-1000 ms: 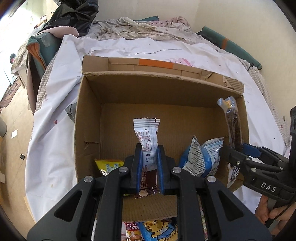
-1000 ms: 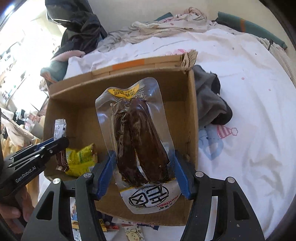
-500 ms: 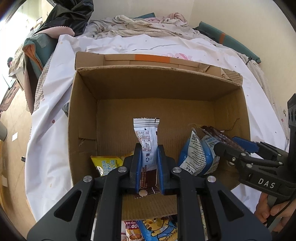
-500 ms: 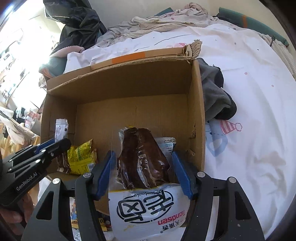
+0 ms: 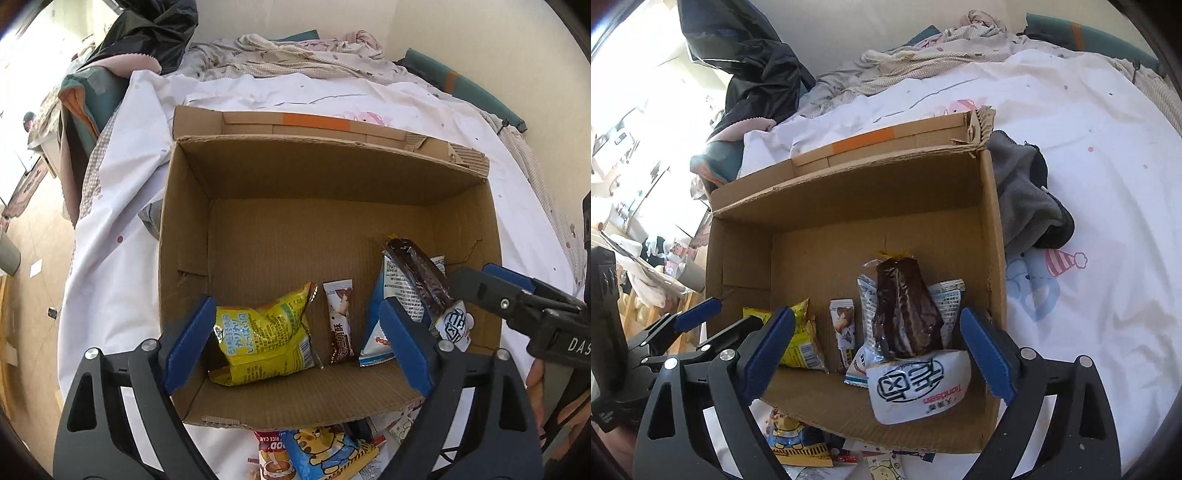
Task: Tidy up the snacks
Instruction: 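Lower both snacks into the box and open both grippers, then withdraw both tools from the box toward the remaining snacks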
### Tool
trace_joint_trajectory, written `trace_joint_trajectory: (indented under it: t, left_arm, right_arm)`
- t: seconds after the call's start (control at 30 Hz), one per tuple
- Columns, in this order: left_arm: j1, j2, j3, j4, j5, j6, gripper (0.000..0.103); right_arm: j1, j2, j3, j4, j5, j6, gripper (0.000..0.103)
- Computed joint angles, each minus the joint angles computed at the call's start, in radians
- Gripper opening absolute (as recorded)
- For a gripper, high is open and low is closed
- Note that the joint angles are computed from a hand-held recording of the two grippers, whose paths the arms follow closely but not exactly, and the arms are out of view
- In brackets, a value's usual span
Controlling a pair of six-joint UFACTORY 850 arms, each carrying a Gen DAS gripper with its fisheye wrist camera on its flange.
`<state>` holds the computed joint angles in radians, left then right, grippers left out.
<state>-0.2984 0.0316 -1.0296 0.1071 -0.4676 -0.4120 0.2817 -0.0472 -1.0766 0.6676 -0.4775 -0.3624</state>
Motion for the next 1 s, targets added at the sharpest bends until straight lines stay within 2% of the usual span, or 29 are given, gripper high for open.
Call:
trace_joint_trajectory:
  t: [0.4,0.5,0.67,0.73,0.8,1.0]
  left_arm:
    - [0.013,0.047,0.031,0.0,0.03,-0.017,0.088]
    - [0.012,0.061,0.037,-0.032,0.027,0.033,0.088]
    - [-0.002,0.099,0.053,0.025,0.036,0.01,0.088]
    - [0.004,0.114,0.061,0.018,0.043,0.018,0.088]
    - [0.007,0.134,0.073,0.045,0.045,-0.004,0.088]
    - [0.009,0.195,0.111,0.128,0.034,-0.091,0.088]
  right_arm:
    - [0.013,0.054,0.025,-0.099,0.051,0.101,0.093]
    - [0.007,0.064,0.032,-0.057,0.029,0.07,0.093]
    - [0.016,0.089,0.049,-0.133,0.034,0.162,0.093]
    - [0.016,0.105,0.06,-0.108,0.023,0.138,0.093]
    - [0.011,0.117,0.065,-0.061,-0.009,0.083,0.093]
    - [0.024,0.173,0.113,-0.1,-0.018,0.133,0.093]
